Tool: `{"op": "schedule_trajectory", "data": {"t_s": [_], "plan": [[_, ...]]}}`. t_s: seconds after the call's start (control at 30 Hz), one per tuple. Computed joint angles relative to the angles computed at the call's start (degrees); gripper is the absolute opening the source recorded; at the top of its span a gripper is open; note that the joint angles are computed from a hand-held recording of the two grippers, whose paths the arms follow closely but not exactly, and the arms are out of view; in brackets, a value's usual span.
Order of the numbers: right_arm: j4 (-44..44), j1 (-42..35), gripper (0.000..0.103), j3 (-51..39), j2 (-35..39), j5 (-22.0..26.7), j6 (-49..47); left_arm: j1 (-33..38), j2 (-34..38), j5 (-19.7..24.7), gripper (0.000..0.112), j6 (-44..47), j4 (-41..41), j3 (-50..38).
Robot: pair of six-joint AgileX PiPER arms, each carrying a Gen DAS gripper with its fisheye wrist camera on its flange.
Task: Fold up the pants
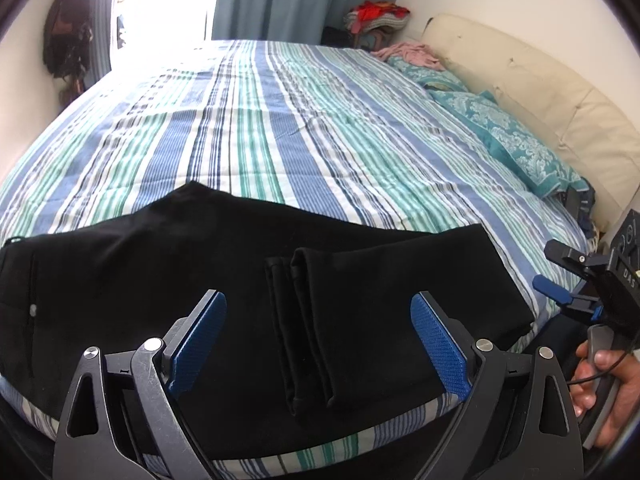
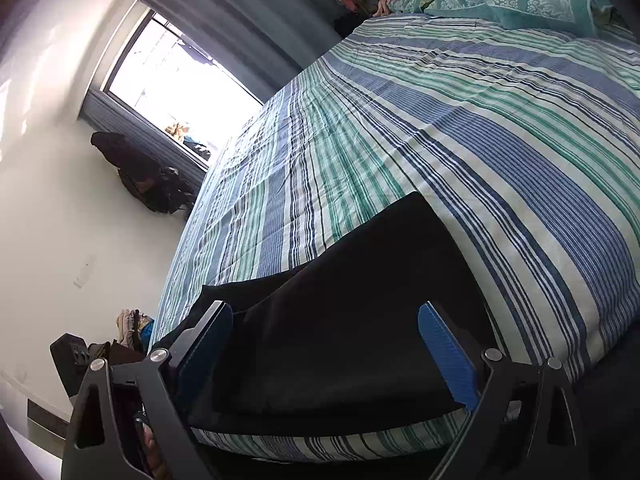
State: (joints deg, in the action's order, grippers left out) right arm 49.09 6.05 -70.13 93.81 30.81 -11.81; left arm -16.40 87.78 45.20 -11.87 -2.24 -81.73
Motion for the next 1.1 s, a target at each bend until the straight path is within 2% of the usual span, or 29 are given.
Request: {"op": "schedule_trajectory", "data": {"t_s": [0.1,0.17,0.23,0.3,0.37,0.43,0.5,0.6,0.7,0.8,0.9,1.03,1.1], "plan": [[-2.09,-2.49,0.094,-3.07,1.51,2.58,2.07,-1.42,2.65,-1.46,0.095,1.45,1.48,-0.19],[-6.77,-4.24,0.094,-7.95,3.53,5.7,4.63,-2.19,6.46,0.9,0.094,0.56,4.56,-0.97],[-11.65,-5.99,0.094,-14.84,6.75,11.34,7.2,-2.11,9.85,3.18,0.09,-1.19,7.16,-0.47],[-14.86,-7.23,0.094,-20.04,9.1,16.16,8.31,-1.28,7.62,0.03,0.091,-0.36,6.46,2.9],[-16.27,-7.8,0.094,-22.19,10.31,19.41,7.97,-1.13,7.86,3.35,0.093,-0.7,6.54,0.92],[-14.21,-8.31,0.094,-20.22,10.53,20.01,5.63,0.58,7.16,4.69,0.093,0.21,3.97,0.02],[-13.58,-7.91,0.094,-16.55,10.68,18.62,6.09,2.74,4.93,4.5,0.093,1.12,1.36,0.78],[-10.33,-8.17,0.094,-19.04,14.05,21.8,4.0,5.94,1.6,3.97,0.093,2.33,-1.6,1.71],[-7.75,-8.69,0.094,-25.01,19.3,27.95,1.35,8.62,-0.12,3.41,0.093,3.86,-3.81,1.63],[-9.66,-8.7,0.094,-30.81,24.0,33.31,3.92,10.54,-0.02,4.55,0.093,4.12,-1.46,0.6],[-9.11,-9.0,0.094,-30.14,23.72,32.0,4.32,16.79,0.65,5.05,0.093,3.29,-0.09,-0.24],[-7.12,-9.28,0.094,-21.47,17.71,23.48,1.82,32.02,3.37,8.63,0.093,6.43,-11.13,-1.84],[-8.49,-8.87,0.094,-18.81,15.18,19.71,2.46,37.41,4.41,9.88,0.093,8.73,-13.55,-2.86]]}}
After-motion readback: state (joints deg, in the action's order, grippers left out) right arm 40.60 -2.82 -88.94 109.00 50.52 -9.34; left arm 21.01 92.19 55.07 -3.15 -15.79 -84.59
